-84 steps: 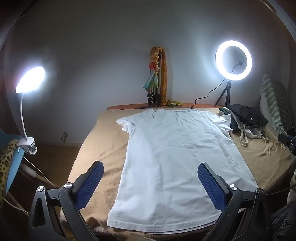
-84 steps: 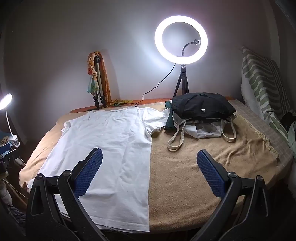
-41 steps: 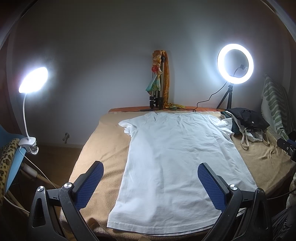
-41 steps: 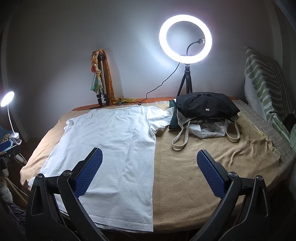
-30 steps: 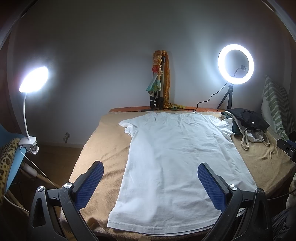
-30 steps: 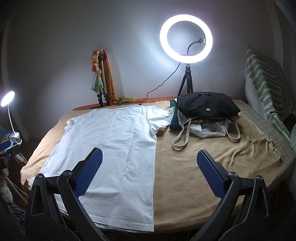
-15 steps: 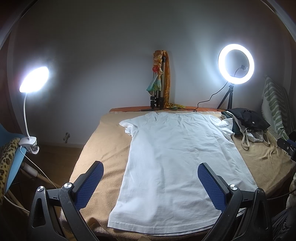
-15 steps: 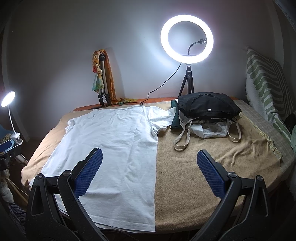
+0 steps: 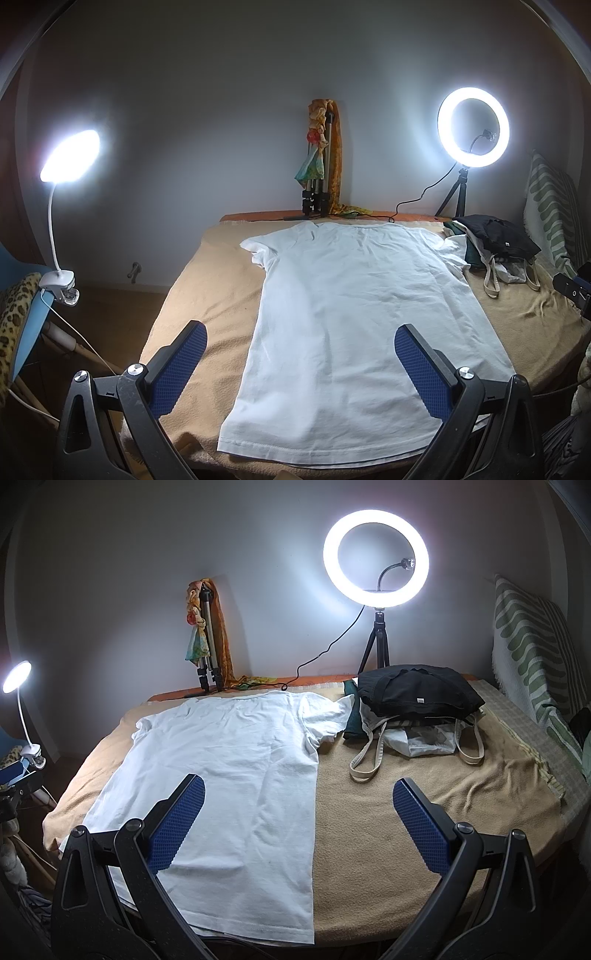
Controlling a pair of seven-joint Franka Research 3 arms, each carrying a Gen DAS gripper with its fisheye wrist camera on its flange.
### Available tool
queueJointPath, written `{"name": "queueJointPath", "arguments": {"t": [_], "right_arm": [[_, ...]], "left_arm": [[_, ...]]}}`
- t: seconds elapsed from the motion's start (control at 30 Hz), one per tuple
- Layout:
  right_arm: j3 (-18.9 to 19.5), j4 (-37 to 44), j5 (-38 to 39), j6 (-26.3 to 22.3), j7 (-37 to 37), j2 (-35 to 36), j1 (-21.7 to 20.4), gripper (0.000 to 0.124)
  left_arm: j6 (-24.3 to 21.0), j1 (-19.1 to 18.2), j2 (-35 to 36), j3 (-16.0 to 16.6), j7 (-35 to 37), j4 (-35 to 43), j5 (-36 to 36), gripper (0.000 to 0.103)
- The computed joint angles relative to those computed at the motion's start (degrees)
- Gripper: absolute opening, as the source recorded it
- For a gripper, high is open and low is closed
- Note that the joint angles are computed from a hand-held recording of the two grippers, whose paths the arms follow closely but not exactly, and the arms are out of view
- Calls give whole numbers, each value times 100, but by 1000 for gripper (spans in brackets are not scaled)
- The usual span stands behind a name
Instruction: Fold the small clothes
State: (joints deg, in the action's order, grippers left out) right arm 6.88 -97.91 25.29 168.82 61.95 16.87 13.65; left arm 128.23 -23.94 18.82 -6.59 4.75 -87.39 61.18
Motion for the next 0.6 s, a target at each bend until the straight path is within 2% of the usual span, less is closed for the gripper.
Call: {"name": "queueJointPath", "arguments": {"t": [0.17, 0.37, 0.43, 0.53, 0.6], "right_arm": [[-1, 18, 9, 12, 31, 8, 15, 103], [17, 332, -1, -325, 113, 149, 37, 103], [-21, 483, -120, -459, 139, 210, 95, 103], [52, 743, -156, -711, 2, 278, 103, 103], [129, 969, -104, -929, -132, 346, 110, 103]], "left_arm": [[7, 0, -3, 3, -9, -10, 7, 103], [12, 30, -95, 14, -132, -188, 55, 103], [211, 87, -198, 24, -329, -396, 155, 102], [821, 289, -441, 20, -656, -852, 284, 97], [952, 376, -533, -8, -779, -1030, 308, 91]]}}
